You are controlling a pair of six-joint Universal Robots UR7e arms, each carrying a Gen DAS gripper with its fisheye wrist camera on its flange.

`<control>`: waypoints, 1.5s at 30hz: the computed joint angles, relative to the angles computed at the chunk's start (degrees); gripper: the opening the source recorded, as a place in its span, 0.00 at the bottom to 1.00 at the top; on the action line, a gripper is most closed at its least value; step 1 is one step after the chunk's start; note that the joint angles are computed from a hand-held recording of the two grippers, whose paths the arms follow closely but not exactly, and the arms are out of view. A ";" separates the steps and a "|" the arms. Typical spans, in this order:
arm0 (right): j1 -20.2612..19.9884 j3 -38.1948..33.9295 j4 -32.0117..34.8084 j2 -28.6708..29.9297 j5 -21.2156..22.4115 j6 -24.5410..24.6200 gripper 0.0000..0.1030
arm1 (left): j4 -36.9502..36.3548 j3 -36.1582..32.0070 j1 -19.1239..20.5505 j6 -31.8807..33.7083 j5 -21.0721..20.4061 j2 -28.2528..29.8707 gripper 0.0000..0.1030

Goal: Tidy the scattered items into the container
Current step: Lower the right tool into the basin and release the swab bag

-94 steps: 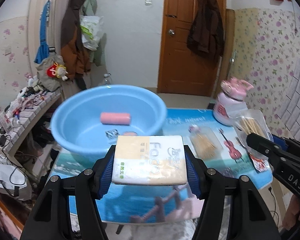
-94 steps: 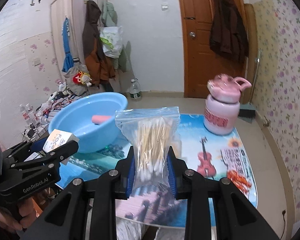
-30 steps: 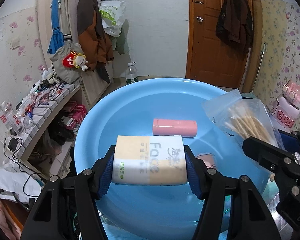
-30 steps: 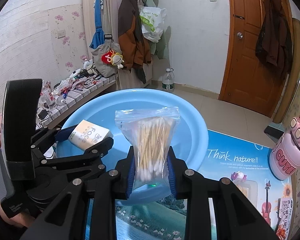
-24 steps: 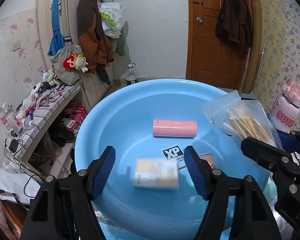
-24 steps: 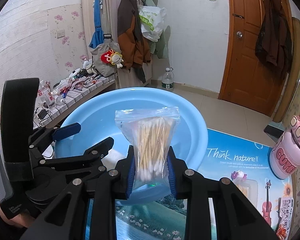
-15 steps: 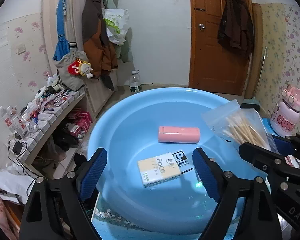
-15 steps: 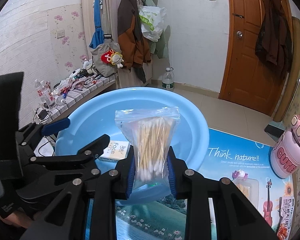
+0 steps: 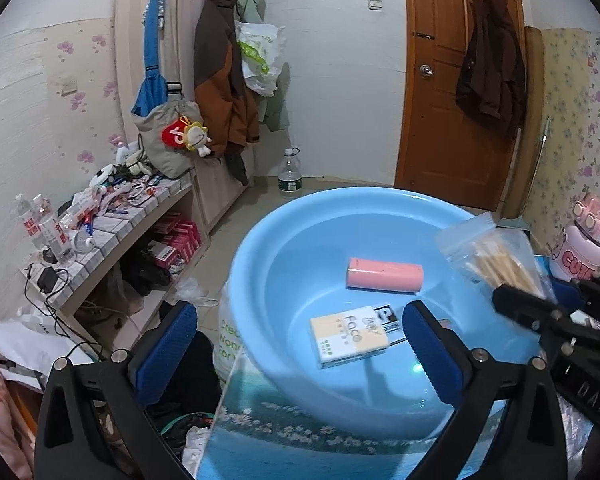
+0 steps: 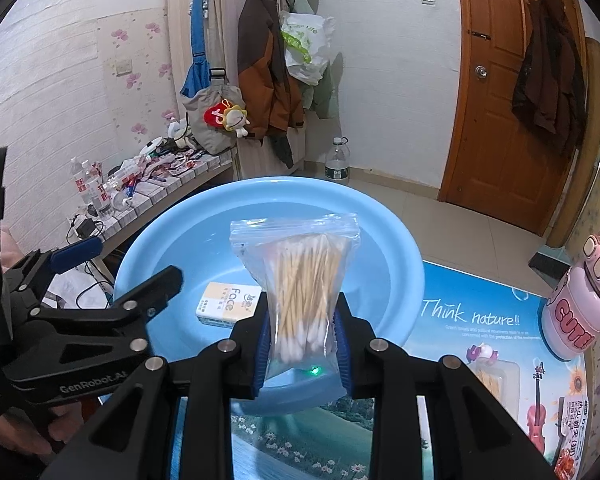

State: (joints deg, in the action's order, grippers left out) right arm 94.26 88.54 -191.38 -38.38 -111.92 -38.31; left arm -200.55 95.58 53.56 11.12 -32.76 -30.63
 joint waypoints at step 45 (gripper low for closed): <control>0.70 -4.24 1.74 4.13 -4.69 -0.55 0.65 | -0.02 5.13 1.23 -6.16 -2.19 -3.64 1.00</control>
